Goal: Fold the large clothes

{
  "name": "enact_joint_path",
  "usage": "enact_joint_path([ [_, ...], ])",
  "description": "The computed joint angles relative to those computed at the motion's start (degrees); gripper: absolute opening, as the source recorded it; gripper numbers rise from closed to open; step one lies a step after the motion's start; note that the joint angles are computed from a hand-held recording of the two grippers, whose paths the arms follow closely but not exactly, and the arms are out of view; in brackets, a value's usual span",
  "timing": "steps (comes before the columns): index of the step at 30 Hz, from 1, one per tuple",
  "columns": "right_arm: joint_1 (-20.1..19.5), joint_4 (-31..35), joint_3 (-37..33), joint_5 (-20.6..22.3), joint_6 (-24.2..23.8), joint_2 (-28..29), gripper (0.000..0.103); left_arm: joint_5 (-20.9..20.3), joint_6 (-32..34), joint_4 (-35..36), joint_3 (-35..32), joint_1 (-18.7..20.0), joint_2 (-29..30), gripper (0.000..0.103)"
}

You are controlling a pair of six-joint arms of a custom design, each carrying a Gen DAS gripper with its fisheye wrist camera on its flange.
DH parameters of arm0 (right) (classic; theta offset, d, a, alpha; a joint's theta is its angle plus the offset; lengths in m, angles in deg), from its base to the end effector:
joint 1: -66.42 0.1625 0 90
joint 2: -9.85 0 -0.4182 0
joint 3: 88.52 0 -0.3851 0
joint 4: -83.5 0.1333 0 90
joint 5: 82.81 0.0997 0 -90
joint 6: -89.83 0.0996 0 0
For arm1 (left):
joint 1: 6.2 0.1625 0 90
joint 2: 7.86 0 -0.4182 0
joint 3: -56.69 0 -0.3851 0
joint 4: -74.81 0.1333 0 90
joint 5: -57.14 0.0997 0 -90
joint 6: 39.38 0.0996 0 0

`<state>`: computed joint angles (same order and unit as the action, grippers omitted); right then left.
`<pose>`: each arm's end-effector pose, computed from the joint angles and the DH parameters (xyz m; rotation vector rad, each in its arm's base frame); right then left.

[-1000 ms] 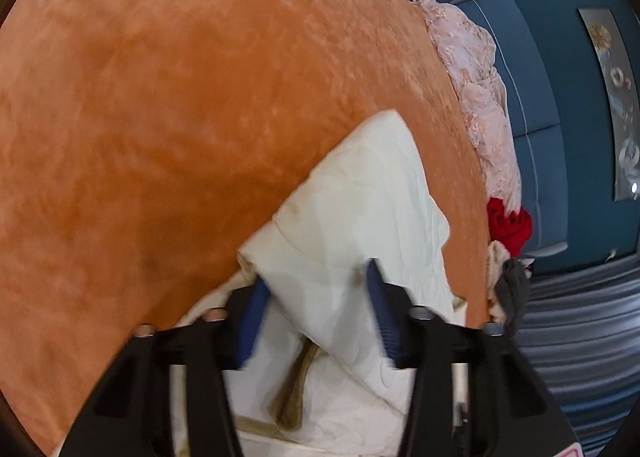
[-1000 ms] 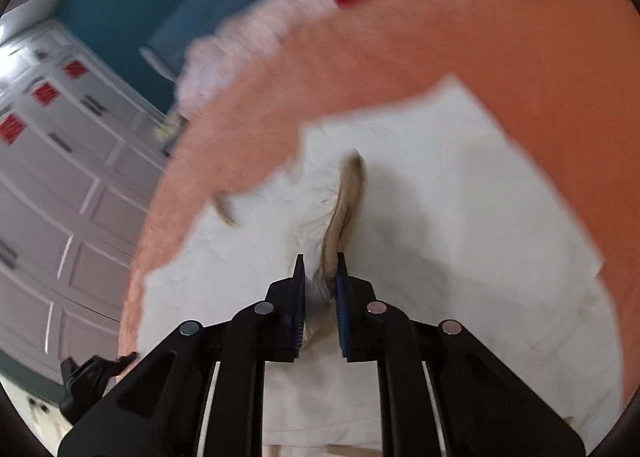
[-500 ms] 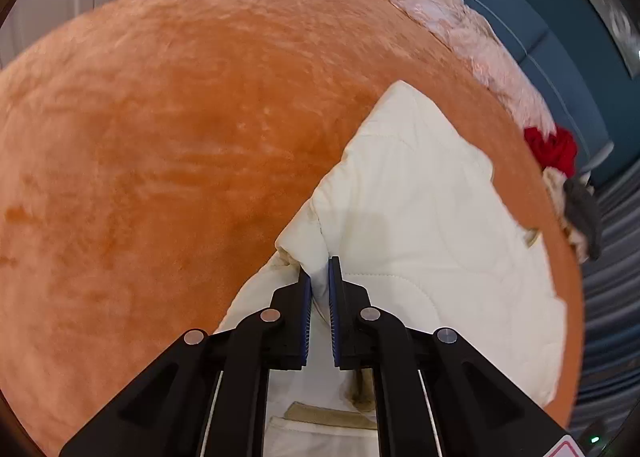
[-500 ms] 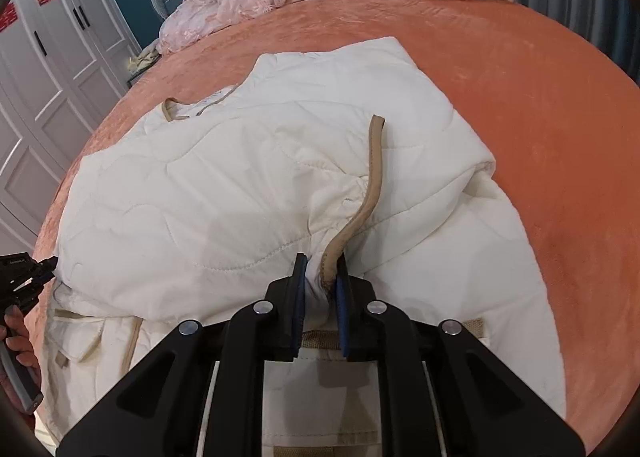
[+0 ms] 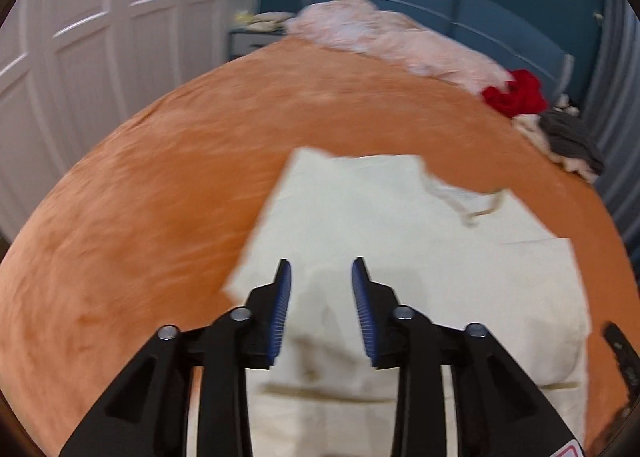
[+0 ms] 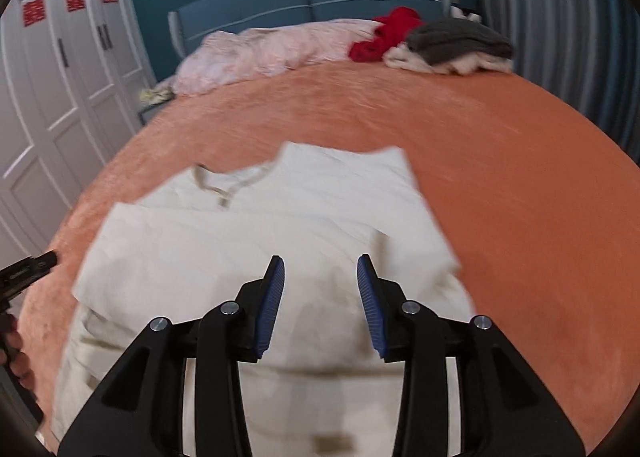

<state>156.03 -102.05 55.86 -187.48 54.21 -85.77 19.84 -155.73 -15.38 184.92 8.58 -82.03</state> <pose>0.1057 -0.3521 0.2958 0.6239 -2.4251 0.9292 -0.2843 -0.2948 0.1369 -0.2377 2.1063 -1.1182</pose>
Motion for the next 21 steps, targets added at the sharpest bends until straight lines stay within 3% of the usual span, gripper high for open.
enact_joint_path([
  [2,1.9,-2.3,-1.0,-0.8,-0.6,4.9,0.036,2.3,6.2,-6.8,-0.8,2.4,3.6,0.032],
  [5,2.5,-4.9,-1.4,-2.8,-1.7,10.7,0.036,2.5,14.4,-17.7,-0.6,5.8,8.7,0.032],
  [9,1.1,-8.1,-0.3,-4.8,-2.9,15.6,0.036,0.9,18.0,-24.2,-0.4,8.5,14.3,0.032],
  [14,-2.4,-14.1,1.9,-2.6,-6.1,18.5,0.036,2.9,16.7,-25.9,1.8,7.7,17.6,0.034],
  [21,-2.8,-21.3,3.1,-2.3,-8.7,22.0,0.037,4.9,14.4,-22.7,0.7,7.7,20.5,0.036],
])
